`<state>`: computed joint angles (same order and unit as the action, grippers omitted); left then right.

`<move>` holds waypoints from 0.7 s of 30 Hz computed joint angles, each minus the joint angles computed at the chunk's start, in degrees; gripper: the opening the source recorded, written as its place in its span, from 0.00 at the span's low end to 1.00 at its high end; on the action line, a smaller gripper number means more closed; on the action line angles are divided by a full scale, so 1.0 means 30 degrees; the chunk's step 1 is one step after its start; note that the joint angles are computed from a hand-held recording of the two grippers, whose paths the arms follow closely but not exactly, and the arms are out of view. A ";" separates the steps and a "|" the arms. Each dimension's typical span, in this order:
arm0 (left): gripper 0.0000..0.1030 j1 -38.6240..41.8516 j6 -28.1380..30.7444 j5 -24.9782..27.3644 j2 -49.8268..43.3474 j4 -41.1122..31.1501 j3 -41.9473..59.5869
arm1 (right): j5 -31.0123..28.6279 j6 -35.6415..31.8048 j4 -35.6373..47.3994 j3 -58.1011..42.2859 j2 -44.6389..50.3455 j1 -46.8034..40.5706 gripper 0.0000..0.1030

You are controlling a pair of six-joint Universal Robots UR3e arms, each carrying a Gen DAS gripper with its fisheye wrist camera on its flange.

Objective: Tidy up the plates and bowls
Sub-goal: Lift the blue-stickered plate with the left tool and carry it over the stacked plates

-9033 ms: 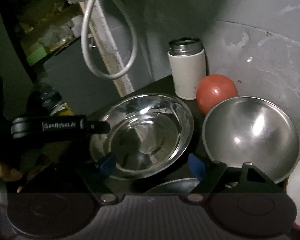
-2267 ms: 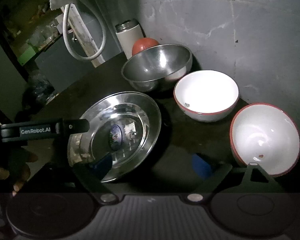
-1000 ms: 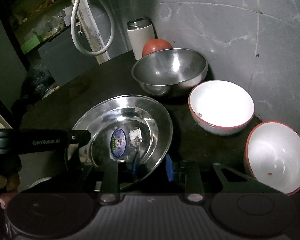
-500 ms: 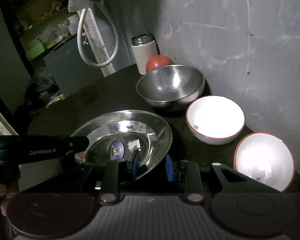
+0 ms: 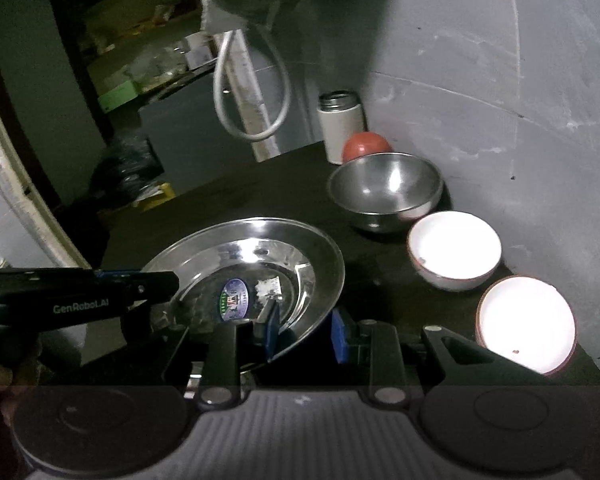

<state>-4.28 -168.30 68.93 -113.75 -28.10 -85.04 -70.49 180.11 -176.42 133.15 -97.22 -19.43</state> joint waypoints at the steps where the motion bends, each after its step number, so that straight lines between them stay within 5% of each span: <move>1: 0.23 0.0121 -0.0103 0.0018 0.0501 0.0254 -0.0721 | 0.0210 -0.0182 0.0248 0.0182 -0.0365 -0.0043 0.30; 21: 0.24 0.1859 -0.0589 0.0176 0.6539 0.2315 -0.9243 | 0.2286 -0.4033 0.4814 0.2361 -0.5084 -0.0117 0.31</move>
<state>1.29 -170.06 69.46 -94.14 -21.15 -112.77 -63.63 168.01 -161.98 140.23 -112.47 -19.78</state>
